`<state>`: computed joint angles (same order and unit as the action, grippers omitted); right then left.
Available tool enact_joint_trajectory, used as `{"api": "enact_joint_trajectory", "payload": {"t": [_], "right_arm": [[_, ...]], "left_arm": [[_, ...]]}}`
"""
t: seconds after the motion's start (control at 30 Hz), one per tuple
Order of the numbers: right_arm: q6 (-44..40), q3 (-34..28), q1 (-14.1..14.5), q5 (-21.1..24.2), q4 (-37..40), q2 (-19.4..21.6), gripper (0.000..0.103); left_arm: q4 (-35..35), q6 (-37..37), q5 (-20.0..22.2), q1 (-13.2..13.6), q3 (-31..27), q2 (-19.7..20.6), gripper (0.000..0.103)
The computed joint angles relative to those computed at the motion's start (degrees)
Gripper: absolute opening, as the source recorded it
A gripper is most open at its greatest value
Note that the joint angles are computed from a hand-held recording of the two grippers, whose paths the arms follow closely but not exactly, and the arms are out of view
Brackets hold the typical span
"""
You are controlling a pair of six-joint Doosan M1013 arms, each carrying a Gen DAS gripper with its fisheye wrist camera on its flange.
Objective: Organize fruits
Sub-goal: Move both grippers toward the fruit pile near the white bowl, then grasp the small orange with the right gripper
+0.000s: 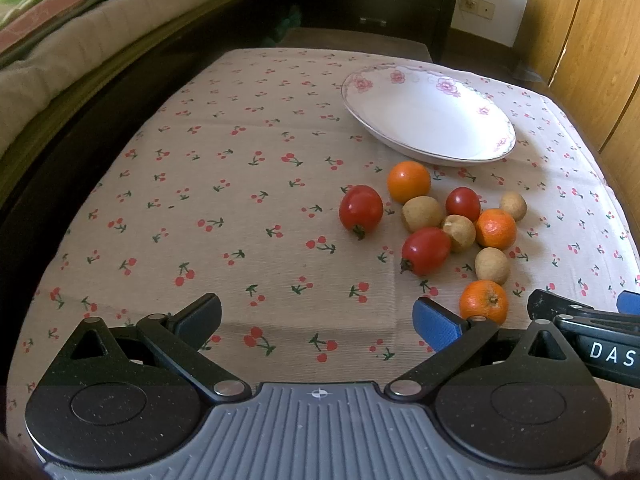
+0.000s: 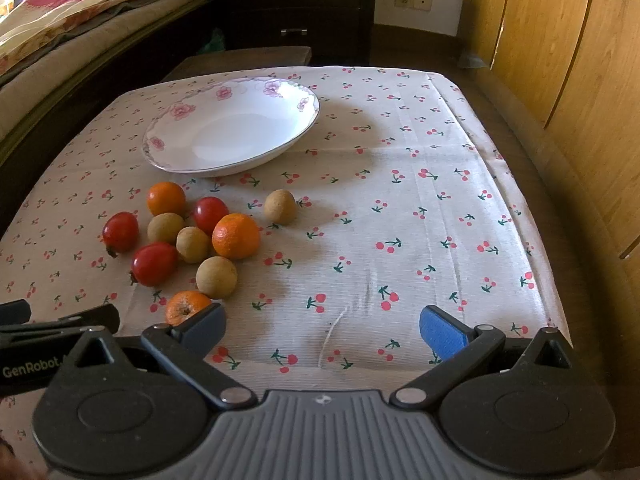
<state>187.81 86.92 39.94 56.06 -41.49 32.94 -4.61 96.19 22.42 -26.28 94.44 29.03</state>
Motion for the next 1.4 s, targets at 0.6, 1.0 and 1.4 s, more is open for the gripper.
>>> {"api": "enact_joint_trajectory", "payload": {"t": [0.6,1.0,1.4], "right_arm": [[-1.33,0.46,-0.13,-3.34,-0.62,-0.26,0.1],[-4.56,0.17,-0.55,-9.62,-2.43,0.28,0.082],[-12.31,-1.63,-1.1,-12.58,1.6,1.7,0.061]], "left_arm": [[-3.57,3.94,-0.18,0.74,0.29,-0.32,0.103],[-0.55,3.58,-1.76,1.63,0.8,-0.69,0.102],[-1.46,3.79,-0.15,2.68,-0.14,-0.3,0.102]]}}
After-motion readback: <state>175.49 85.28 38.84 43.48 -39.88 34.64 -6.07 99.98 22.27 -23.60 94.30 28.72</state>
